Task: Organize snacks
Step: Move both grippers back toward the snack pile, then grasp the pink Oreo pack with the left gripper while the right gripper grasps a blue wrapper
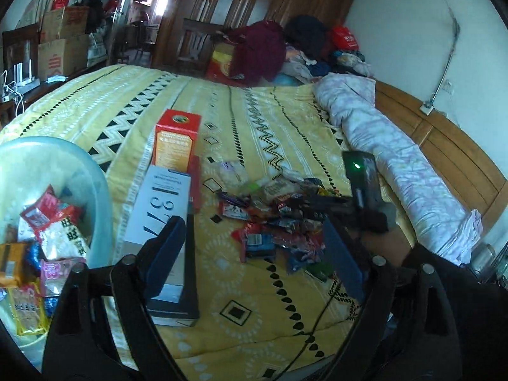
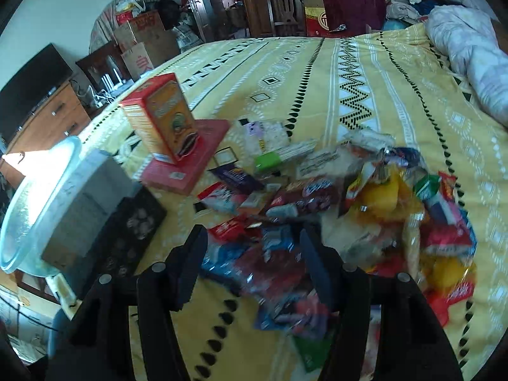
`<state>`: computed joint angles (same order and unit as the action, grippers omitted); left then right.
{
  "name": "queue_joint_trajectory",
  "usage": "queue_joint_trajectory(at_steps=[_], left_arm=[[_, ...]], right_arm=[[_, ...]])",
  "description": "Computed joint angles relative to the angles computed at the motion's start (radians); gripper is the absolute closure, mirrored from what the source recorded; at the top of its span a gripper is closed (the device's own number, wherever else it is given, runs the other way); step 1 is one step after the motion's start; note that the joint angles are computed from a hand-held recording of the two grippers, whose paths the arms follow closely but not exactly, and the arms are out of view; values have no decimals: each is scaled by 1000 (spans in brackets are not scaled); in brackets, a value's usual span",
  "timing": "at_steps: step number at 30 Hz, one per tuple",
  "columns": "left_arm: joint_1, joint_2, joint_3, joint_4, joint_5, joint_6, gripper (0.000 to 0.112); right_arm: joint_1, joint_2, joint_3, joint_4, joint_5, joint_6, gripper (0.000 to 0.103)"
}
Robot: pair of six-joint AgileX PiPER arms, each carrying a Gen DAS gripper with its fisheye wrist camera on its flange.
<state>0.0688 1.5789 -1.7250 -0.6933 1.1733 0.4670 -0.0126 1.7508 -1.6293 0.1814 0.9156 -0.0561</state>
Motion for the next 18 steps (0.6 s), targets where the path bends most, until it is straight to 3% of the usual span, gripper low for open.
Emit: queue_joint_trajectory(at_steps=[4,8,11,14,18], left_arm=[[-20,13,16,43,-1,-16,24],[-60,7,57,97,-16,-81,24],[-83,3,84,125,-26,-104,24],[-93,-12,120,137,-42,-106,23],[-125,-29,149,149,-43,-116,21]], right_arm=[[1,230,-242,-41,86,-37,37],[11,270,-194,57,101,-144,31],[54,124,66,55,-38,-211,29],[6,-14,229,207,-57,-284,29],[-30,-176,368,275,-28,-356,29]])
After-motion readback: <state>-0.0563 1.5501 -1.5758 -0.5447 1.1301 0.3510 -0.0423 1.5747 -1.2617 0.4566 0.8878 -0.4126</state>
